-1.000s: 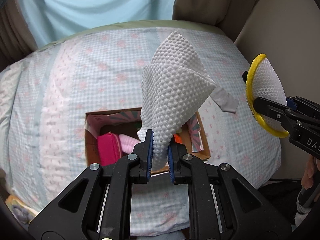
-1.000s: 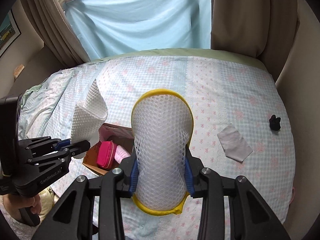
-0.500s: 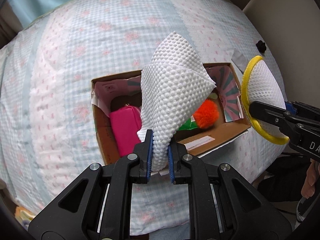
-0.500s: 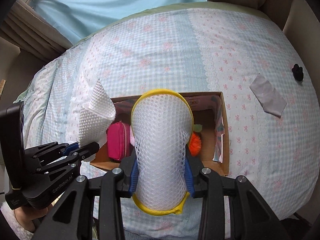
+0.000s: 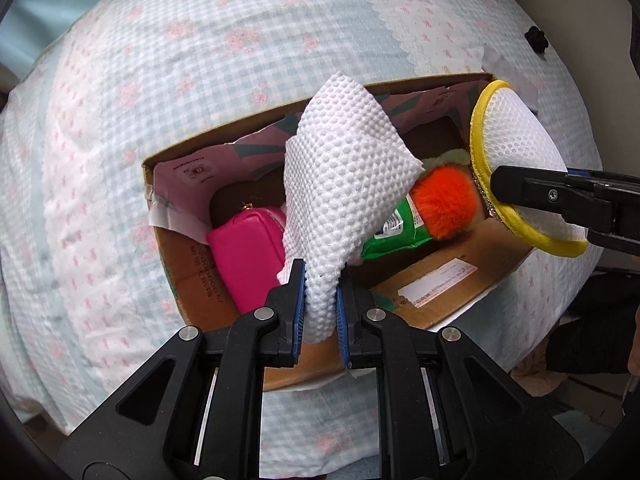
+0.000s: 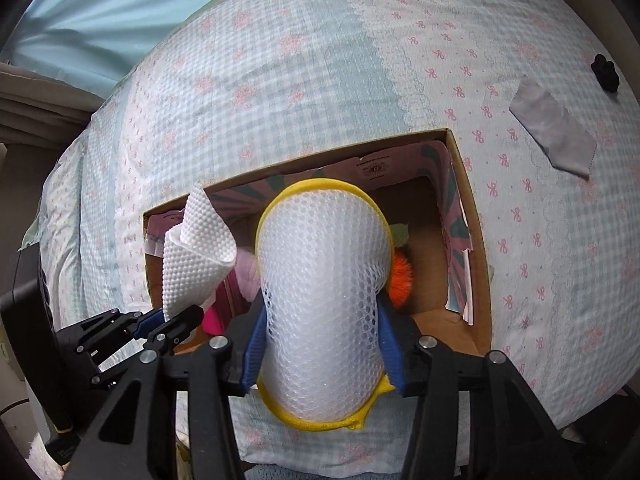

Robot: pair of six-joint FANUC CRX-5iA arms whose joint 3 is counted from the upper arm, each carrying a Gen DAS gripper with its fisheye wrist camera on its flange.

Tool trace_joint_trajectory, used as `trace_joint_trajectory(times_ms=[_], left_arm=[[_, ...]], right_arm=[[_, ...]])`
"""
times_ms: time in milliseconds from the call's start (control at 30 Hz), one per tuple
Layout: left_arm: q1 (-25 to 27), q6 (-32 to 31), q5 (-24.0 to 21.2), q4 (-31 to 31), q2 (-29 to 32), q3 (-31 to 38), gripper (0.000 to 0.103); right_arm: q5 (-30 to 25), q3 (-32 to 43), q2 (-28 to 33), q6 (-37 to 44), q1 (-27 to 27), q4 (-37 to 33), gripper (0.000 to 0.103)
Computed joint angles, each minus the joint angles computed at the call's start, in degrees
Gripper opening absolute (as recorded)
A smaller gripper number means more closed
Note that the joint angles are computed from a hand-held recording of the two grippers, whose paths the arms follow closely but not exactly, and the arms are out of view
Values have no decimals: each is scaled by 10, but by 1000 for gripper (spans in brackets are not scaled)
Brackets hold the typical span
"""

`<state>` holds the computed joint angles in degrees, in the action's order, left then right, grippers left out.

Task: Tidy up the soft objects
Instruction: 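Open both tools to drop the white cloth and mesh pad into the box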

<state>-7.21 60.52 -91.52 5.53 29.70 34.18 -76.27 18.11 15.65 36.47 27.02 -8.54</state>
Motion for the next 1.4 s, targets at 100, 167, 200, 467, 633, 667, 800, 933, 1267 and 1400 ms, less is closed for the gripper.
trace_joint_trajectory(times_ms=[100,167,200,467,633,667,800,933,1267,1400], left_arm=[[-2,-25,3,10,3,2,103],[-1,-34,3,18,1,-8,103],[-1,-37,3,19,-1,-13,103],[-4,-27,4,11,-16,-38,103],[-2,-22,0,13,-29,-33,103],[0,-21,-1,14,-35,-34,103],[7,-18,12,17,-64,-49,103],[17,-13,22,21,-89,-58,103],[29,41,27,55,-146,-77,103],[9,69,32,68,-158,-73,103]], right_arm=[[0,5,8,-9,-10,-5,89],[2,5,10,-16,-11,3,95],[3,5,10,-15,-12,3,98],[4,-6,0,-19,-8,10,101],[6,-12,-15,-20,1,20,101],[6,-13,-19,-21,3,23,101],[10,-22,-40,-25,17,38,101],[8,-38,-70,-31,37,66,101],[-25,-101,-166,-57,93,176,101],[-11,-149,-224,-90,99,221,101]])
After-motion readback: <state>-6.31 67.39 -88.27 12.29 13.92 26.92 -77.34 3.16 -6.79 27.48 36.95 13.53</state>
